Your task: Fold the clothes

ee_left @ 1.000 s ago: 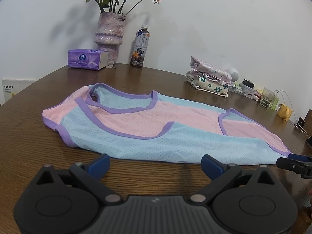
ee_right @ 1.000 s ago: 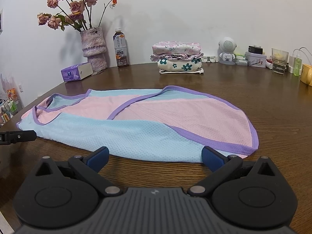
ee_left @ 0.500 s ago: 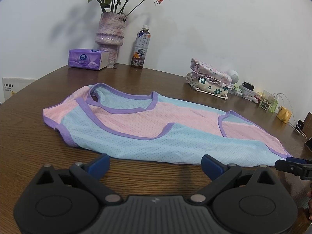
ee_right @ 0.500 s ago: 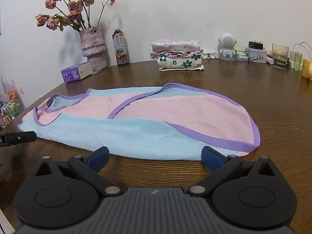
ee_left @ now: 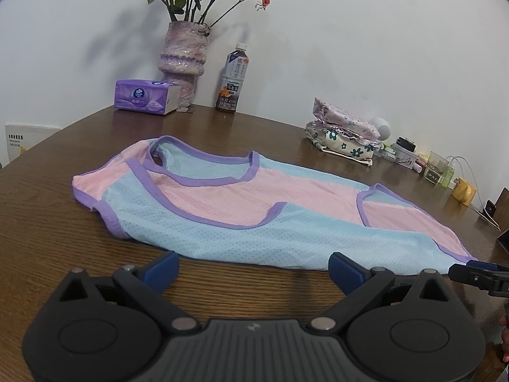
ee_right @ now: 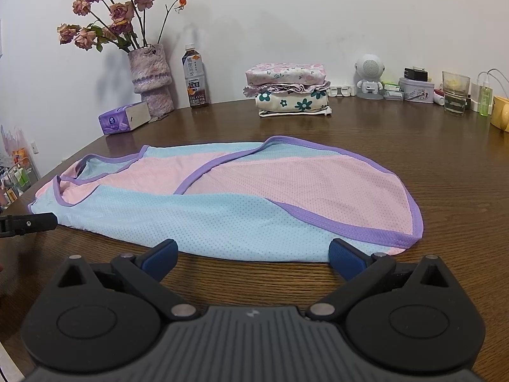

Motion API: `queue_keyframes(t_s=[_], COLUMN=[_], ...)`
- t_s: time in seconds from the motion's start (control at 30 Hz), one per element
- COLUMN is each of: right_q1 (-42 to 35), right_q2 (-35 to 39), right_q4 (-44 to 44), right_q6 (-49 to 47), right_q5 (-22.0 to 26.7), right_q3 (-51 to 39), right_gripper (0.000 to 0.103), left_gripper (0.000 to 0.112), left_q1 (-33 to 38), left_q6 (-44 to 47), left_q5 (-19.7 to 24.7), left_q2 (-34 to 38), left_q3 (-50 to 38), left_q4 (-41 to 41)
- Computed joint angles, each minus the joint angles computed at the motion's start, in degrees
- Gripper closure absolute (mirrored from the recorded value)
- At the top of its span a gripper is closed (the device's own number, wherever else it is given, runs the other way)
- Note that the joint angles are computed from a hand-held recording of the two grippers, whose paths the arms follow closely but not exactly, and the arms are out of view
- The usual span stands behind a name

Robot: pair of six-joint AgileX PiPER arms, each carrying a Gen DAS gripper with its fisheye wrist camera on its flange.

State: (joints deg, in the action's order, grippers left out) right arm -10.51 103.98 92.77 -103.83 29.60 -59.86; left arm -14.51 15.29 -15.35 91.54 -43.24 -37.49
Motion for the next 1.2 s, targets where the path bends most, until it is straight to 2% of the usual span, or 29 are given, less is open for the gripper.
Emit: queue_keyframes(t_s=[0.5, 1.2], right_q1=[-0.81, 0.14], right_q2=[0.48, 0.36], right_q4=[-1.21, -2.02], right_q6=[1.4, 2.4], right_q5=[1.25, -0.48], right_q3=[-0.56, -0.73], right_gripper=[0.001, 0.001], left_gripper=[0.012, 0.012], left_q1=[-0.35, -1.05], left_q6=[0.98, 3.44], left_q5=[-0.6, -2.33], left_q2=[0.2, 0.19], left_q3=[-0.01, 0.46], left_q4=[-1.32, -5.01])
